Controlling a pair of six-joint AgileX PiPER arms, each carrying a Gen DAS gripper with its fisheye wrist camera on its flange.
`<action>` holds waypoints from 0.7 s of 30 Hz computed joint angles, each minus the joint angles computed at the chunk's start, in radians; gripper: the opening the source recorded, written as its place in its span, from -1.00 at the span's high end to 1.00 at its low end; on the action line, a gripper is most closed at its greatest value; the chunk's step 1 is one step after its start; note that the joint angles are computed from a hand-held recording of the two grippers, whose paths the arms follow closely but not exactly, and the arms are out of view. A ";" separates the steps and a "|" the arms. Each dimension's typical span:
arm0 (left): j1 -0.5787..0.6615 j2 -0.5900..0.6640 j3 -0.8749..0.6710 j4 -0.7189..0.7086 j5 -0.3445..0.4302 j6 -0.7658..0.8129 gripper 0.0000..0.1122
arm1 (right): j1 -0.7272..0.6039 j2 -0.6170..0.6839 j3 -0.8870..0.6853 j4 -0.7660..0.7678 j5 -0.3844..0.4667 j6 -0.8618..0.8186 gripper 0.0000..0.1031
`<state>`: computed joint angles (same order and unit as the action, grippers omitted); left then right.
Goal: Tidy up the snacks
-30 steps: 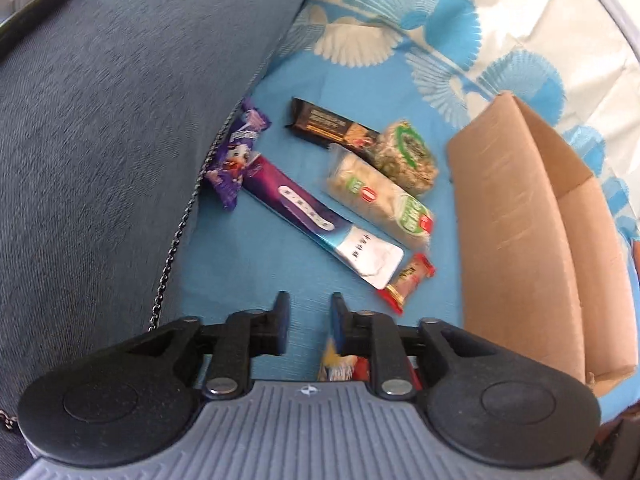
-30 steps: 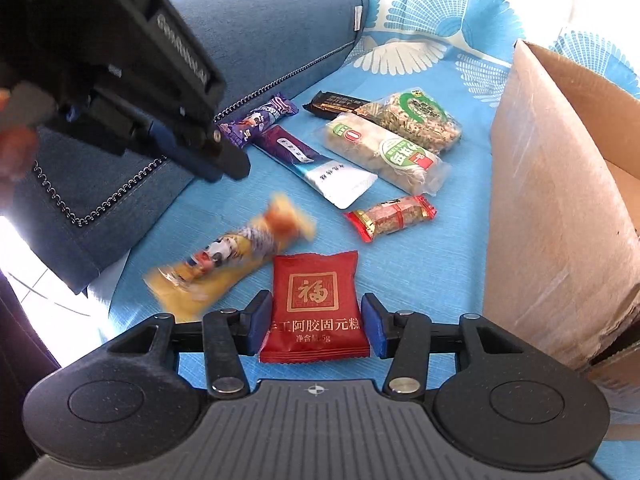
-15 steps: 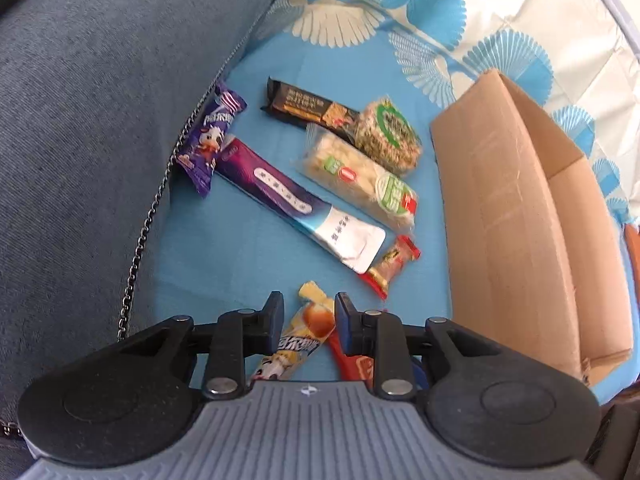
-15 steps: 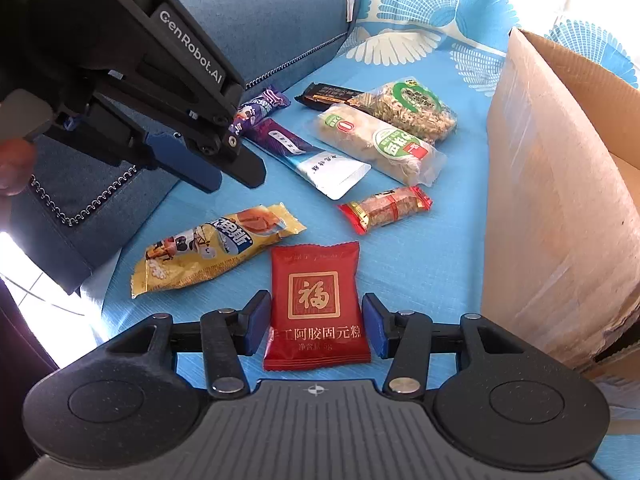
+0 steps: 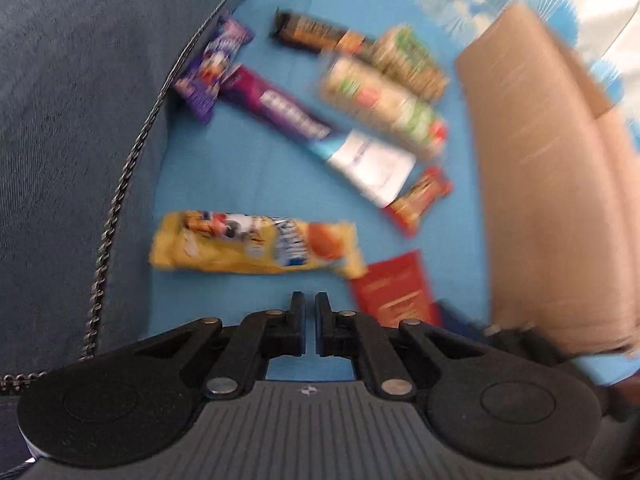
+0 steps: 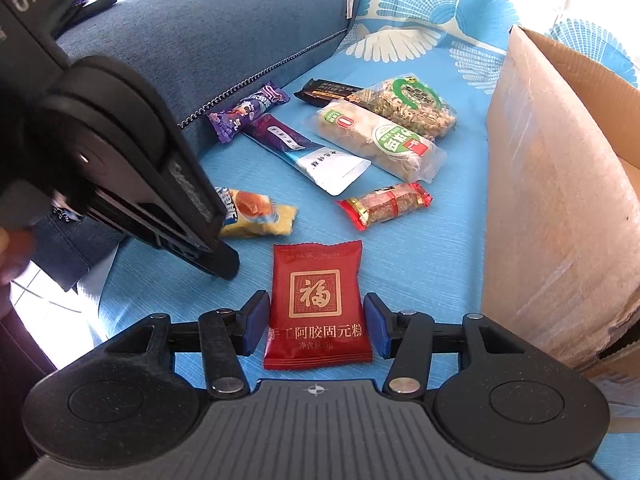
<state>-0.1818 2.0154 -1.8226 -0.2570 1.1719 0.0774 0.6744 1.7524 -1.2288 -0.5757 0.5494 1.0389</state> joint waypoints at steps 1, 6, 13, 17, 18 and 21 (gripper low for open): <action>0.022 -0.019 0.017 -0.068 -0.019 0.033 0.91 | 0.000 -0.001 0.001 0.001 -0.001 0.001 -0.04; 0.048 -0.102 0.094 -0.141 -0.118 0.087 0.79 | -0.002 -0.006 0.004 0.003 0.001 0.009 -0.04; 0.081 -0.069 0.053 -0.068 -0.067 -0.103 0.11 | -0.006 -0.001 0.000 0.015 -0.005 -0.003 -0.09; 0.072 -0.032 0.018 0.003 -0.051 -0.228 -0.06 | -0.009 0.002 0.000 0.020 -0.010 -0.009 -0.11; 0.066 -0.018 0.005 0.025 -0.050 -0.259 -0.10 | -0.009 0.003 0.000 0.023 -0.010 -0.013 -0.12; 0.056 0.009 -0.012 0.063 -0.071 -0.320 -0.14 | -0.013 0.005 -0.005 0.036 -0.013 -0.025 -0.15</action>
